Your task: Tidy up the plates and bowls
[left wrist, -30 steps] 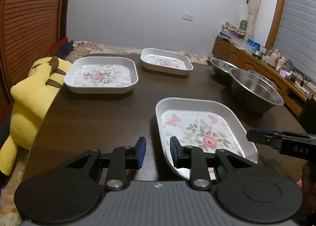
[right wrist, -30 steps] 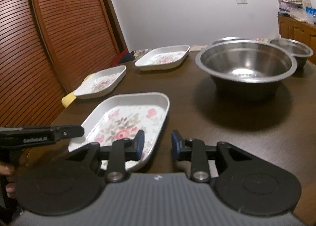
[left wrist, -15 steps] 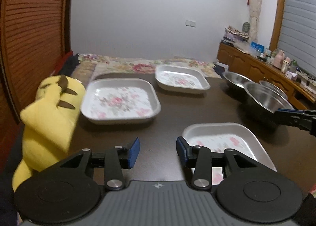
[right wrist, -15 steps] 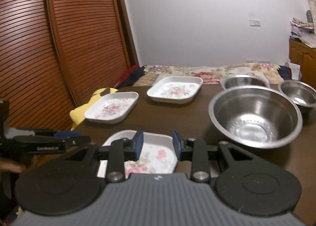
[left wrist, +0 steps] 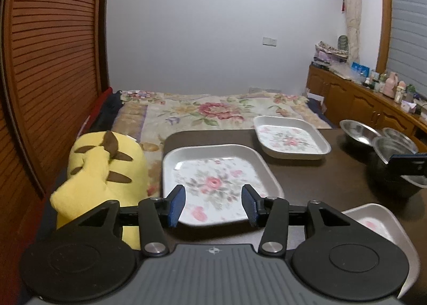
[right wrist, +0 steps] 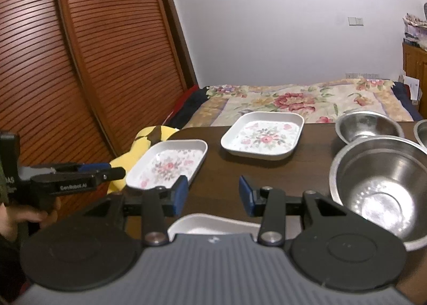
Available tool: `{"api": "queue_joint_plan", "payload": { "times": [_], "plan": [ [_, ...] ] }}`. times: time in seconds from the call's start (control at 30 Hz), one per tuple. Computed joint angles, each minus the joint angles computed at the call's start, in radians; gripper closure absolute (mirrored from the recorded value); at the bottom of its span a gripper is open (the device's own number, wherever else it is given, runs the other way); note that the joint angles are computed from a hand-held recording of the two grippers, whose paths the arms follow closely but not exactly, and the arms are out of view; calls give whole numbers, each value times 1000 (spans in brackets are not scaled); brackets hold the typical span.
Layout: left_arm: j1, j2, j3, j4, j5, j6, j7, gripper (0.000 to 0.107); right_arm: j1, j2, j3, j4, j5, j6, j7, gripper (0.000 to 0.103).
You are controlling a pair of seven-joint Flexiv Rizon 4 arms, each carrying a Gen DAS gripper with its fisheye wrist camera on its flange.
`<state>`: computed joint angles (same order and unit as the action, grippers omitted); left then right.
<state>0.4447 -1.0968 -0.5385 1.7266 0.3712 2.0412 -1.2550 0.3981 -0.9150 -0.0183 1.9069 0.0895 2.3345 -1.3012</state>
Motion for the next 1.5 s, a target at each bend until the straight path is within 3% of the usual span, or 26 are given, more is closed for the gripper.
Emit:
{"api": "queue_joint_plan", "payload": {
  "times": [0.3,0.53,0.73,0.93,1.13,1.5],
  "plan": [
    [-5,-56,-22,-110,-71,-115,72,60,40,-20,-37,-115,-12,-158,2,59],
    [9,-95,-61,-142,-156,-176,150,73,-4,-54,5,-204,-115,-298,76,64],
    [33,-120,-103,-140,-201,-199,197,82,-3,-74,-1,-256,-160,-356,130,68],
    [32,-137,-113,-151,-241,-212,228,93,-51,-103,43,-315,-227,-446,193,73],
    [49,-154,-138,-147,-243,-203,240,94,-100,-121,91,-344,-289,-481,225,82],
    [47,-160,-144,-156,-252,-207,242,94,-129,-148,127,-388,-347,-521,251,85]
  ]
}}
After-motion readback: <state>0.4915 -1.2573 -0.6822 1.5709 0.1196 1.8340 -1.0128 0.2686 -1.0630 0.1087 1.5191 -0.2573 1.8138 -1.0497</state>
